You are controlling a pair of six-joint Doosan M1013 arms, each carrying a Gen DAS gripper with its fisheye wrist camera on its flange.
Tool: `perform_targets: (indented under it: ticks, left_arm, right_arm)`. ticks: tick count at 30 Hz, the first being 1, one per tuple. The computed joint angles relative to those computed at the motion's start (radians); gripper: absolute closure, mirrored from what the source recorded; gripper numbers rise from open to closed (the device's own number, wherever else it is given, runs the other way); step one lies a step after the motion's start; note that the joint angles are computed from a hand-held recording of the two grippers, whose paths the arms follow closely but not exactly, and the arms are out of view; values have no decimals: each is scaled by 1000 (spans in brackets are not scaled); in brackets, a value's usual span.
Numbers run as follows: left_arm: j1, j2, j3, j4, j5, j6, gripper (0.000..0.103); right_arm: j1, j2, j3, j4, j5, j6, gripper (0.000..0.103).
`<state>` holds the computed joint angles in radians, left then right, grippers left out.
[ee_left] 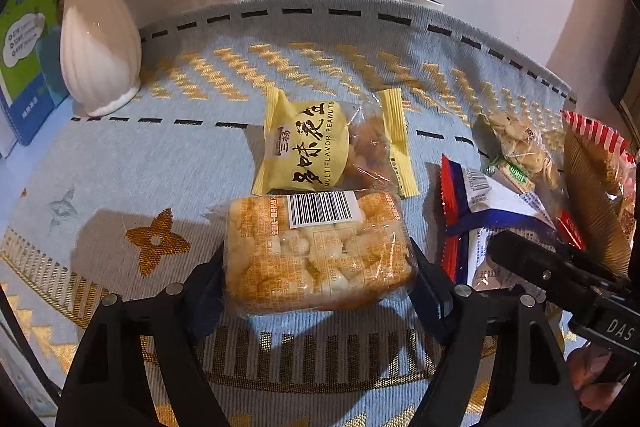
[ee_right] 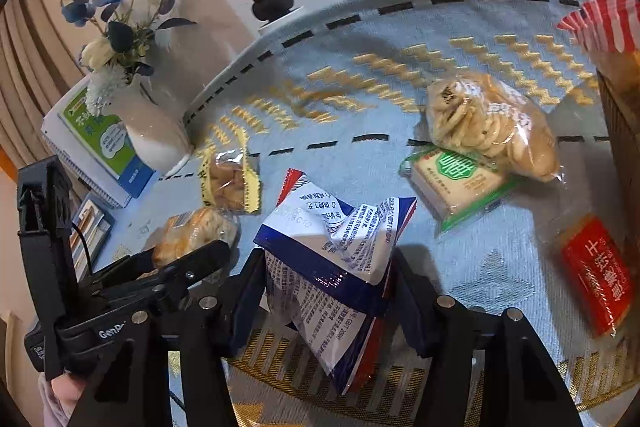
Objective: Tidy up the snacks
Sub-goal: 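Lower the left tool onto the bread cube tray while the right approaches the blue-white bag, then grasp and lift the bread cube tray with the left tool while the right lifts the blue-white bag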
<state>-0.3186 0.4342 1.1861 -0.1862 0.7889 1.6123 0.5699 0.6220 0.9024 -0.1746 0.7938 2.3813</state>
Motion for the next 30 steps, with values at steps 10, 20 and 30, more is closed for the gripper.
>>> perform_targets:
  ticks: [10,20,30]
  left_arm:
    - [19,-23,38,-12,-61,-65,26]
    - [-14,-123,154,5,-110,-45,26]
    - [-113,-140,26,-17,-111,12,26]
  right_arm:
    - [6,-34,58,122,-114,-178,46]
    - [19,-127,208,262,-250,-252,46]
    - [-21,-284,307,35,-334,-86,46]
